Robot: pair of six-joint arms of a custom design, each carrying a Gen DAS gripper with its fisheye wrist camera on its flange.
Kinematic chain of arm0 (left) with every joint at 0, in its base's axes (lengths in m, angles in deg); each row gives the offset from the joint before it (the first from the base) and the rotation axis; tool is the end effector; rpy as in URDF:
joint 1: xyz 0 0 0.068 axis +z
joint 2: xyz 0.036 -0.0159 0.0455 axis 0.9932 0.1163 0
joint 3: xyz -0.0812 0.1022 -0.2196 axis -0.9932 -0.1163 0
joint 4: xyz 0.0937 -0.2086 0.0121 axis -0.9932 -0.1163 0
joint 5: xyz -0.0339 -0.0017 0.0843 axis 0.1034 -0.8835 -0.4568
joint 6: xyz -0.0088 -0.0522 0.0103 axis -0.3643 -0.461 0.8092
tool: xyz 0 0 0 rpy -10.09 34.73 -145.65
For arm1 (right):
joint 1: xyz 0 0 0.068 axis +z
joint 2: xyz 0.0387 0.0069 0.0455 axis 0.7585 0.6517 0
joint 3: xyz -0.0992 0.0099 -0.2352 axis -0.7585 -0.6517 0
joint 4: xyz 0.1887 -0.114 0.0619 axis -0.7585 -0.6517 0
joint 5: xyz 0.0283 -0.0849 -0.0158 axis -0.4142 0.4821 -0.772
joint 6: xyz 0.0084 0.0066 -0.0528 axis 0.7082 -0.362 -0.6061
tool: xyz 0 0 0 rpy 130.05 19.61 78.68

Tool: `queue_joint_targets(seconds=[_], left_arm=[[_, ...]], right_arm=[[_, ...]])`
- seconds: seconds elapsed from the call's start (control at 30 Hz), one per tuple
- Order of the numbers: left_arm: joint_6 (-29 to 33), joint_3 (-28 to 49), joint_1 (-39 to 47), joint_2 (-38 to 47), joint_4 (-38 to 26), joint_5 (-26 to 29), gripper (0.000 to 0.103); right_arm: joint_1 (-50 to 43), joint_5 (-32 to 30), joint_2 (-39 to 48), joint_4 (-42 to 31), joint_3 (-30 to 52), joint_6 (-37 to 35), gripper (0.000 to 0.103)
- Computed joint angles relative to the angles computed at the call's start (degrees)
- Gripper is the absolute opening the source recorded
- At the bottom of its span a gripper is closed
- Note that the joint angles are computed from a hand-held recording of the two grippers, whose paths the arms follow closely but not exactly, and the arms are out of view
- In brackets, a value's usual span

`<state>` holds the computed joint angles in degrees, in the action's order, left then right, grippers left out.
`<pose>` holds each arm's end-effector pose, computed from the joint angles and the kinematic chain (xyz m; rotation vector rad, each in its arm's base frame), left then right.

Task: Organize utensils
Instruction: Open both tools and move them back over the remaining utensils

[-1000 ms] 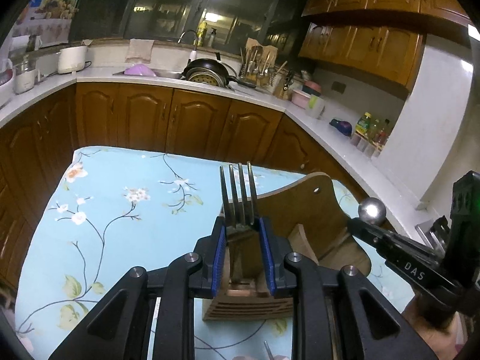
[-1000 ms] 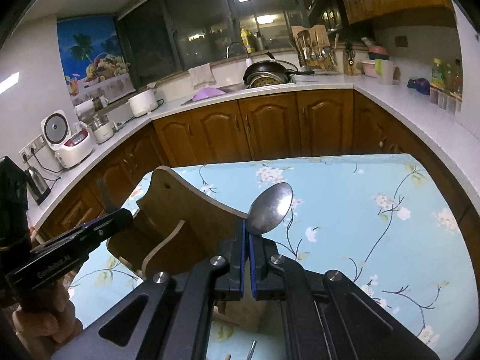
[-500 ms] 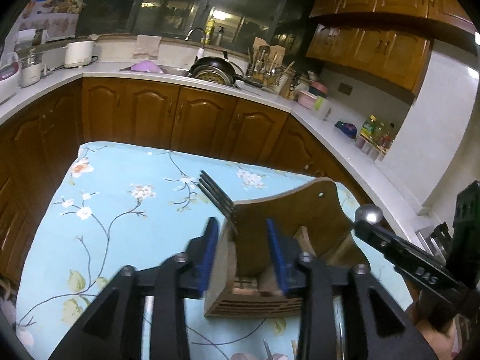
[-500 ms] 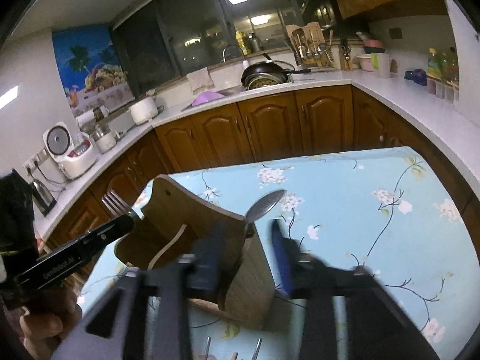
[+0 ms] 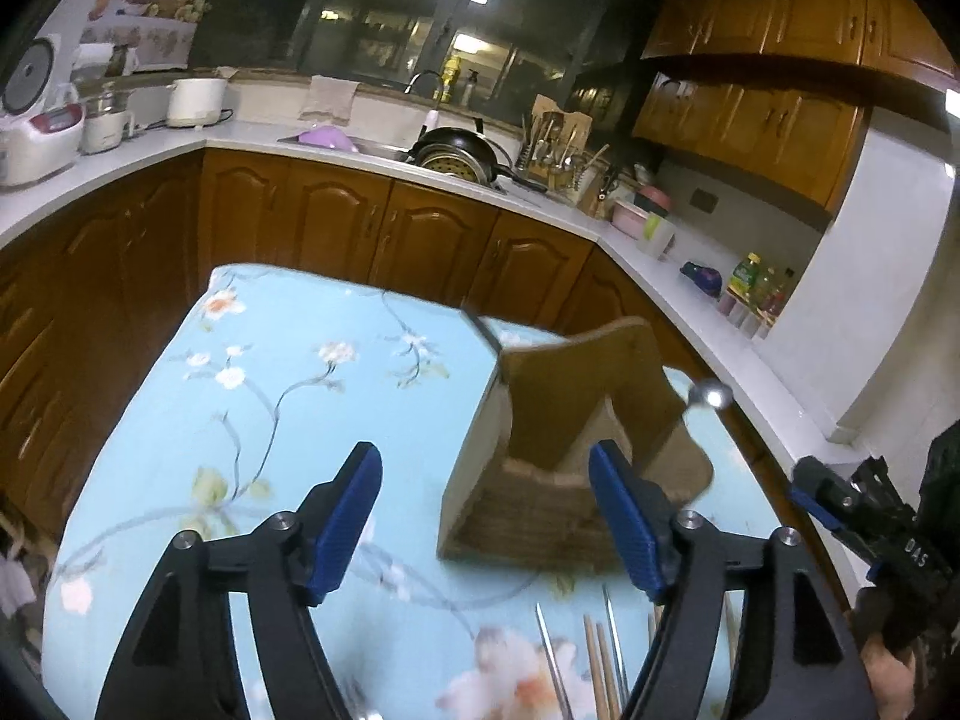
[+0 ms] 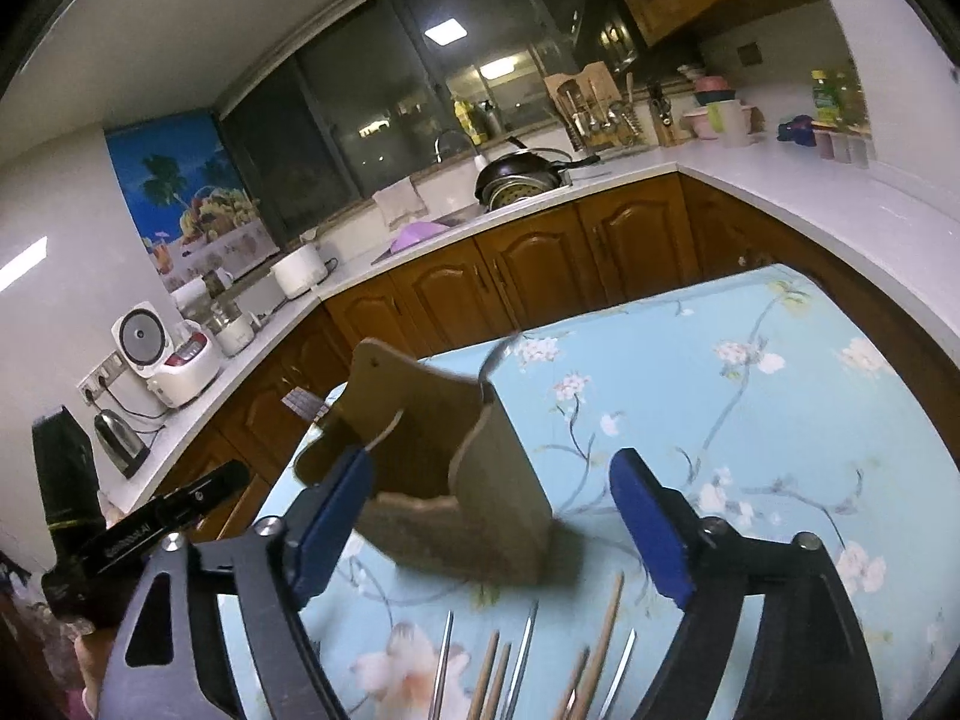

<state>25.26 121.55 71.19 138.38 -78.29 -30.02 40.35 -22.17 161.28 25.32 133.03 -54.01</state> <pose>0.2567 -0.0516 0.2413 -0.3503 2.1187 -0.3081 0.3013 -0.0246 0.2464 -0.2297 2.1826 0.6793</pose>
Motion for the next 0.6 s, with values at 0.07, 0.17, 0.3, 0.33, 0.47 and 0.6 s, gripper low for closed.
queue_joint_targets(seconds=[0.07, 0.17, 0.3, 0.33, 0.47, 0.6], left_arm=[[-1.3, -3.4, -1.3, -3.9, -0.7, -0.9, 0.075], [-3.3, -7.0, -3.9, -9.5, -3.7, -3.0, 0.076], [-8.3, -13.3, -9.2, -19.4, -8.5, -7.3, 0.077], [-9.2, -14.3, -10.3, -21.5, -10.1, -8.1, 0.077], [-14.8, -17.1, -17.7, -26.8, -15.9, -13.0, 0.077], [-19.1, -17.7, -23.1, -28.8, -20.3, -15.5, 0.077]], right_arm=[[-2.1, -1.1, -3.0, -0.2, -3.1, -1.0, 0.088], [-5.0, -1.0, -8.4, -0.5, -8.3, -3.6, 0.092], [-10.9, -1.4, -17.1, -1.2, -17.2, -9.7, 0.094], [-12.3, -1.8, -18.3, -1.8, -18.4, -11.1, 0.094], [-19.7, -4.1, -22.7, -5.5, -23.4, -18.3, 0.094], [-25.6, -5.5, -24.5, -9.4, -26.4, -26.4, 0.094]])
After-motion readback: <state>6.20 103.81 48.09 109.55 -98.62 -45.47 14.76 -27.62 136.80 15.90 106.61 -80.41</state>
